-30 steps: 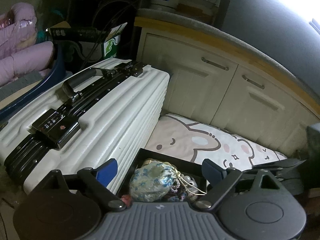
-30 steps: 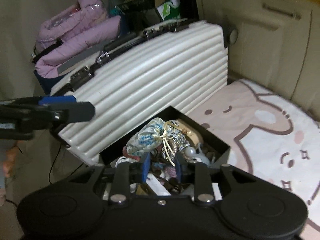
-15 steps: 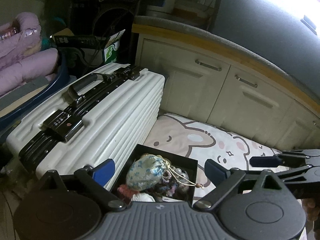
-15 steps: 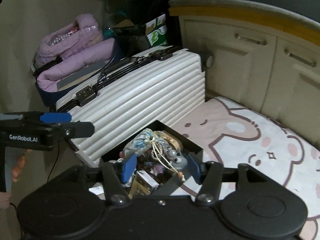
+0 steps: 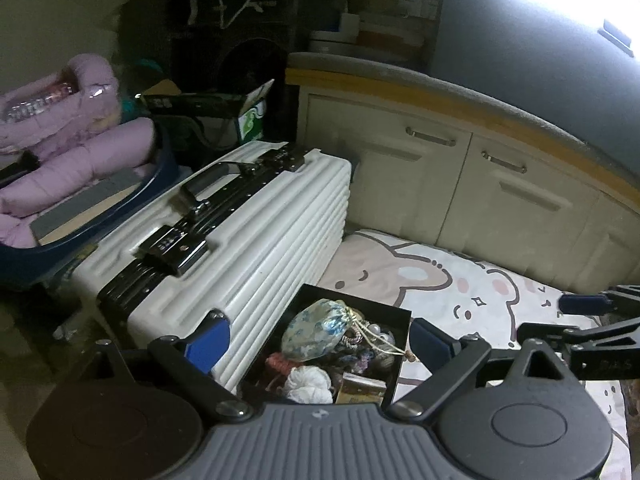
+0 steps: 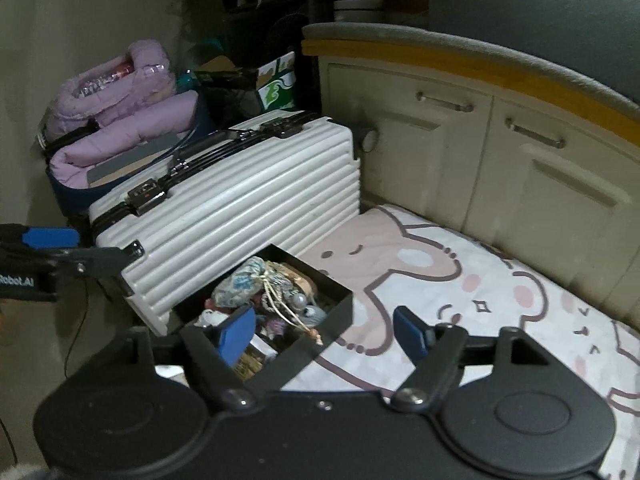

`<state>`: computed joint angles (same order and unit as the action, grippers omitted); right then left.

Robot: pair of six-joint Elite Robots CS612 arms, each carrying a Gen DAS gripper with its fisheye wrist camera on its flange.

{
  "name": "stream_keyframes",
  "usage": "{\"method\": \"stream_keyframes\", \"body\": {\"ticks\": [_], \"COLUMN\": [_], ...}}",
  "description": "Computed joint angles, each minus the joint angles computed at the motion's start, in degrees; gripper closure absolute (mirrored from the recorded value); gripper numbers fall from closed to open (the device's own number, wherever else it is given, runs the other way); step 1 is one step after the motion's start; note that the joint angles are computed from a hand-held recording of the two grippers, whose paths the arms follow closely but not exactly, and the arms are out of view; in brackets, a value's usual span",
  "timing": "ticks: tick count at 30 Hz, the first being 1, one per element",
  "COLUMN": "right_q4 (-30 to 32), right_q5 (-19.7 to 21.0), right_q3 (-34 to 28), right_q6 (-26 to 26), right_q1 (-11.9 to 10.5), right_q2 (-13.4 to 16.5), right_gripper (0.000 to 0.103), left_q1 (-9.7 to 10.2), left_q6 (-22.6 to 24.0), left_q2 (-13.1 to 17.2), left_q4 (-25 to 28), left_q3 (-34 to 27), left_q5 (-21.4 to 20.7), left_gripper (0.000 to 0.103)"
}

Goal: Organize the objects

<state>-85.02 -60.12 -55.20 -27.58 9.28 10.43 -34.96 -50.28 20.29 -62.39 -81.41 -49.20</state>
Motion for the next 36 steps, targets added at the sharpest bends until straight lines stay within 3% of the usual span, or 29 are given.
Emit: {"method": "stream_keyframes", "body": {"ticks": [6, 11, 21, 27, 36], "right_q4": [0.7, 1.5, 2.9, 5.2, 7.4], "right_q5": [-0.6, -1.2, -2.7, -3.5, -3.7], "right_q3": [-3.6, -5.9, -7.7, -8.5, -9.4], "right_q6": [0.3, 0.8, 0.9, -0.4, -2.3], "right_q1": [-0.7, -1.1, -2.0, -2.2, -2.1], "right_q2": [1.2, 1.9, 2.1, 2.3, 2.7], "right_gripper": [0.012, 0.008, 0.005, 0.005, 0.005], "left_q1": [-1.48, -2.95, -4.54, -4.57, -4.71], "left_q6": [-2.7, -1.7, -2.4, -4.6, -6.0], "left_q2": [-0.4, -0.6, -0.8, -0.9, -1.0], "left_q4": [4.9, 7.0, 7.5, 8.3, 10.2], "left_q3": [-0.1, 0.3, 0.9, 0.9, 1.0], "left_q5": [3.3, 6.5, 7.8, 5.6, 5.6], "left_gripper": [0.002, 0.002, 0.002, 0.002, 0.002]}}
